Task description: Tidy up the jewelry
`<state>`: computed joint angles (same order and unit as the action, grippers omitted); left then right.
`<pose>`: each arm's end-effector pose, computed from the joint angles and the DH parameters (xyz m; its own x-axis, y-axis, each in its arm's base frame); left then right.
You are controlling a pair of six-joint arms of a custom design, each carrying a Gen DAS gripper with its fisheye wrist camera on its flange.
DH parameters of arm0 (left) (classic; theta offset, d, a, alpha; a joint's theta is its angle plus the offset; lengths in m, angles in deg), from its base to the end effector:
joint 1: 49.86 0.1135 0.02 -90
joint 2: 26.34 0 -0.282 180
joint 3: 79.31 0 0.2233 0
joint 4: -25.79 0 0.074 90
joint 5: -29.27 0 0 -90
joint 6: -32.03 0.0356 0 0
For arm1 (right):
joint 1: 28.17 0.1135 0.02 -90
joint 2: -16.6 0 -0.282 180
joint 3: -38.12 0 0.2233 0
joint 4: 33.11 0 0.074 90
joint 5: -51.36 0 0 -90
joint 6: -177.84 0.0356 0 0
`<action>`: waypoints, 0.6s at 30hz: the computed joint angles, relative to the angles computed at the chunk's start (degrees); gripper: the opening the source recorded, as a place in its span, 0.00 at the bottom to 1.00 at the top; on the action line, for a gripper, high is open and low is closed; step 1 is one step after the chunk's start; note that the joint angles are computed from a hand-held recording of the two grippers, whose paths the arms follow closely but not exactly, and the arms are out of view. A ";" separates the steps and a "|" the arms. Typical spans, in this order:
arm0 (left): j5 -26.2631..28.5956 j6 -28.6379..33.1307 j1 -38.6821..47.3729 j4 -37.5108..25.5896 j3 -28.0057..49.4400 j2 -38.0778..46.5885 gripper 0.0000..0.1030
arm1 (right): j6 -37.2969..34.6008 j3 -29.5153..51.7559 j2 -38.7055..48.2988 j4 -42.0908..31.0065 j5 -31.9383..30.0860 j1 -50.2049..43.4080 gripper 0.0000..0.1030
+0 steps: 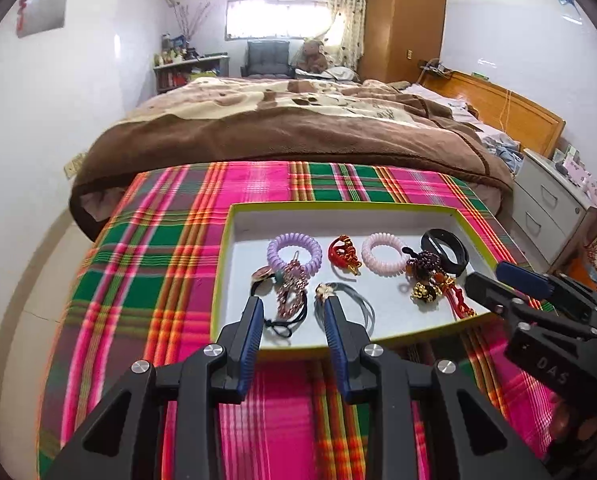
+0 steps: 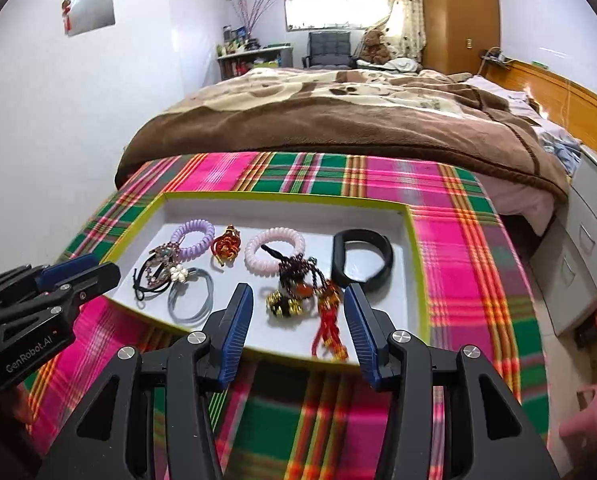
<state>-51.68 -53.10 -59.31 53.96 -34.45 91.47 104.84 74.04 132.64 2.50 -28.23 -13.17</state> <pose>0.2896 -0.0539 0.0726 -0.6692 0.1964 -0.7167 0.3303 0.9425 -0.0501 0.2527 0.0610 0.0705 -0.6856 0.1140 -0.7190 0.0736 0.9935 0.0874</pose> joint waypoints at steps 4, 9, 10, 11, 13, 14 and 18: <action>-1.69 0.15 -0.67 5.28 -6.50 -3.62 0.30 | 2.41 -4.69 -3.10 2.43 1.26 1.99 0.47; -1.68 -0.70 -0.72 9.31 -12.52 -6.74 0.30 | 3.85 -9.12 -6.75 3.68 4.48 5.05 0.47; -2.18 -0.87 -0.85 9.56 -13.29 -7.25 0.30 | 4.54 -10.22 -7.37 4.23 5.56 6.10 0.47; -3.73 -1.09 -1.32 10.36 -14.36 -7.76 0.30 | 5.13 -10.96 -8.01 4.33 6.49 6.95 0.47; -5.91 -0.92 -1.80 12.87 -16.37 -7.99 0.30 | 6.22 -12.45 -9.16 4.81 7.32 8.27 0.47; -5.91 -0.92 -1.77 13.92 -17.42 -8.21 0.30 | 6.77 -13.07 -9.73 4.84 7.97 9.18 0.47; -2.21 -1.67 -0.06 14.01 -19.19 -9.13 0.30 | 8.20 -14.52 -11.09 4.79 10.88 12.60 0.47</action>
<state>-53.89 -54.77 -59.36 67.97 -53.64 82.34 113.04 59.52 121.55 7.30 -17.34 -0.56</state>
